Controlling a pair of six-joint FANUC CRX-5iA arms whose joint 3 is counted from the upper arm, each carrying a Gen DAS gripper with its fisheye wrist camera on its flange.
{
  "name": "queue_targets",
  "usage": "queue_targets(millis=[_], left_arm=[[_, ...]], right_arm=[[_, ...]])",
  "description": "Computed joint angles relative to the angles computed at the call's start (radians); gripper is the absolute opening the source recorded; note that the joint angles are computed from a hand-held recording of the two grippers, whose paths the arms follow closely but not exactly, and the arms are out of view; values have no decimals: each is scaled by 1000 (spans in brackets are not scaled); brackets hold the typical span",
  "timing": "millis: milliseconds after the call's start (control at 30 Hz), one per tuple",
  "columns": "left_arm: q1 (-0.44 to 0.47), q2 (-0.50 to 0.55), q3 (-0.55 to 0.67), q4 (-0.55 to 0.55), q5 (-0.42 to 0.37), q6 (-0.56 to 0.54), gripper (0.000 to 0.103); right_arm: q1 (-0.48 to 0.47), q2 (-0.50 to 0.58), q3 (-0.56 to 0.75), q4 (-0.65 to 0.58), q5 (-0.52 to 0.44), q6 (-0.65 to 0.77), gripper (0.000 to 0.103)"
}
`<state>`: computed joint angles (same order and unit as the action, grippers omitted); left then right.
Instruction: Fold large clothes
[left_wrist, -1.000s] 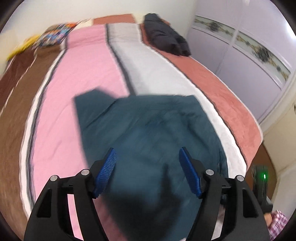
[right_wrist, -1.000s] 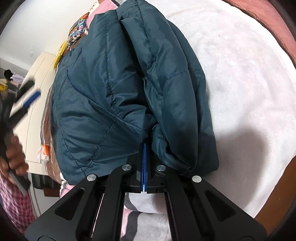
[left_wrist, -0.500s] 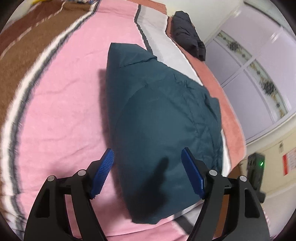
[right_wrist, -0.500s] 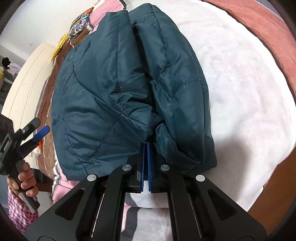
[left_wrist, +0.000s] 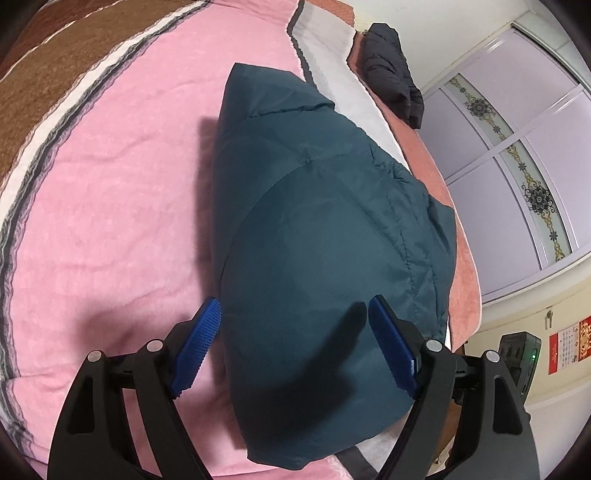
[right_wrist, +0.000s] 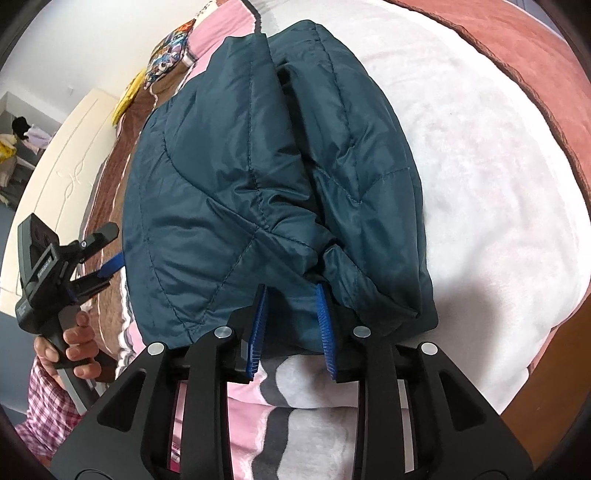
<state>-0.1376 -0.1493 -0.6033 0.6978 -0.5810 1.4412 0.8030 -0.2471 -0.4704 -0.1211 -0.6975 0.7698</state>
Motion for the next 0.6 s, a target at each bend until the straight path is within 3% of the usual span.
queue_targets(millis=[300,400,433,500,600], left_arm=[[5,-5,-13,22,3,-13,79],[4,-2,-21,40,5,-38,80],[3,1,-20,43,6,-42,80],[0,12,-15,44,7,-41,81],[-4,27,-11,40,10,-41,83]], right_arm=[[-39,-56,-16,-25,-7,34,30],[-51,-125,-53,58,32,-13,45],[-56,-137,-61,94,39,-36,54],[-79,-135,-59,159,41,-69,58],[-203,-60,38,-23,15,115,62]])
